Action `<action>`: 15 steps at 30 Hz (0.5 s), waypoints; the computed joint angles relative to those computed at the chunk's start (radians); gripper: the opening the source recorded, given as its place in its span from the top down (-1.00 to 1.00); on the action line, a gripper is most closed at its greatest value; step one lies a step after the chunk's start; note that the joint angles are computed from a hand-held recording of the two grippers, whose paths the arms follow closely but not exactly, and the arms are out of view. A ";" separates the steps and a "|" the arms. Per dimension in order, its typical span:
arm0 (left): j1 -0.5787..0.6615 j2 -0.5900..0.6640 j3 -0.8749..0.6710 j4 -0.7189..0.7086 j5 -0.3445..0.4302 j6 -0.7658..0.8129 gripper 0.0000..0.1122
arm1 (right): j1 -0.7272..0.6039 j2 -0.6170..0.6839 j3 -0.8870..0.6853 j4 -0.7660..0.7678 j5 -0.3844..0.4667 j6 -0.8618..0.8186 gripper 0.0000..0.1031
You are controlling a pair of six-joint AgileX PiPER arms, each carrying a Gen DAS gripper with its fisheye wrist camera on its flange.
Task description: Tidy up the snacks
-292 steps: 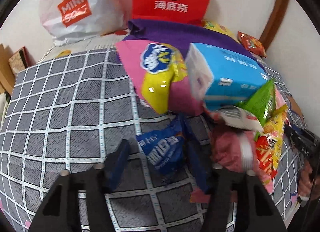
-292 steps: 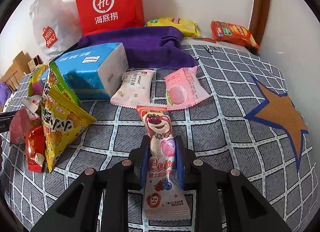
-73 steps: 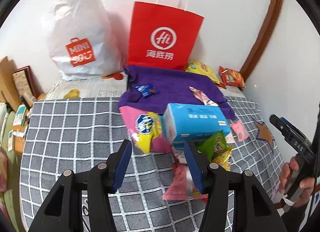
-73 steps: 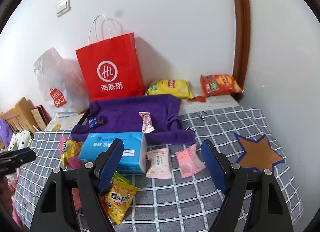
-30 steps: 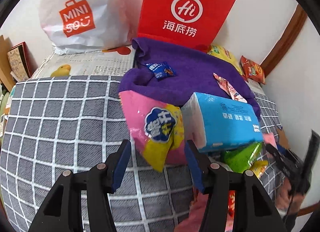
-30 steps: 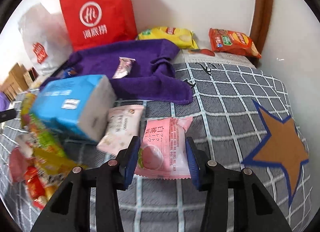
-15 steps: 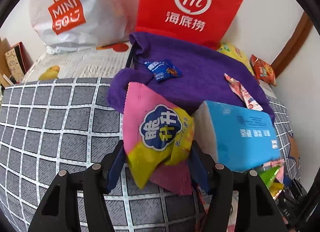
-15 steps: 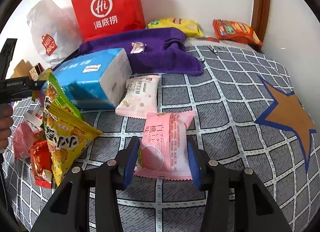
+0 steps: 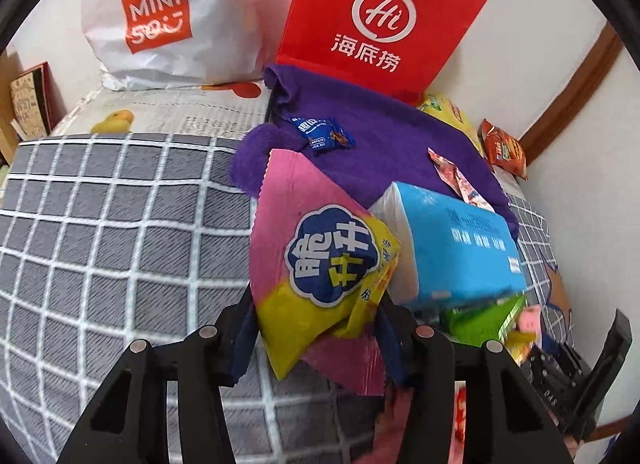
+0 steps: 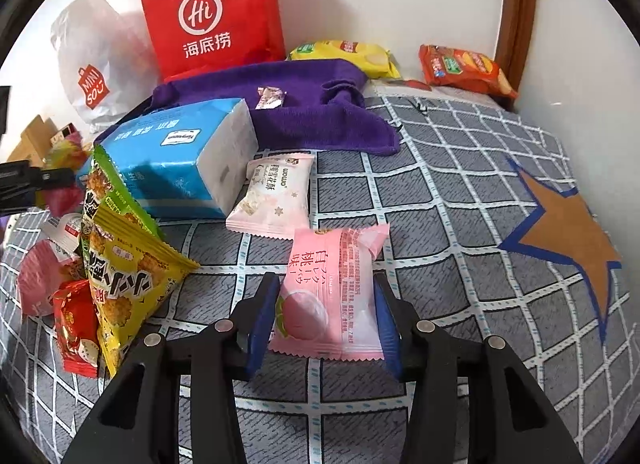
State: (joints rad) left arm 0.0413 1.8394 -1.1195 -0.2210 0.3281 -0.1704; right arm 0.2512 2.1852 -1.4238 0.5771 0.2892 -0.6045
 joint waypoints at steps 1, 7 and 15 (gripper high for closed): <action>-0.001 -0.025 0.028 0.015 -0.011 -0.019 0.12 | 0.004 -0.016 0.020 0.017 -0.009 -0.017 0.10; -0.004 -0.136 0.145 0.030 -0.033 -0.043 0.12 | 0.016 -0.123 0.132 0.138 -0.044 -0.134 0.10; -0.021 -0.244 0.234 -0.087 -0.045 0.096 0.12 | 0.024 -0.233 0.207 0.065 -0.053 -0.011 0.10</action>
State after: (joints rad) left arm 0.0201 1.5950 -0.8860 -0.3081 0.2833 -0.0742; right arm 0.2747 1.9522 -1.2165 0.6418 0.2364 -0.6155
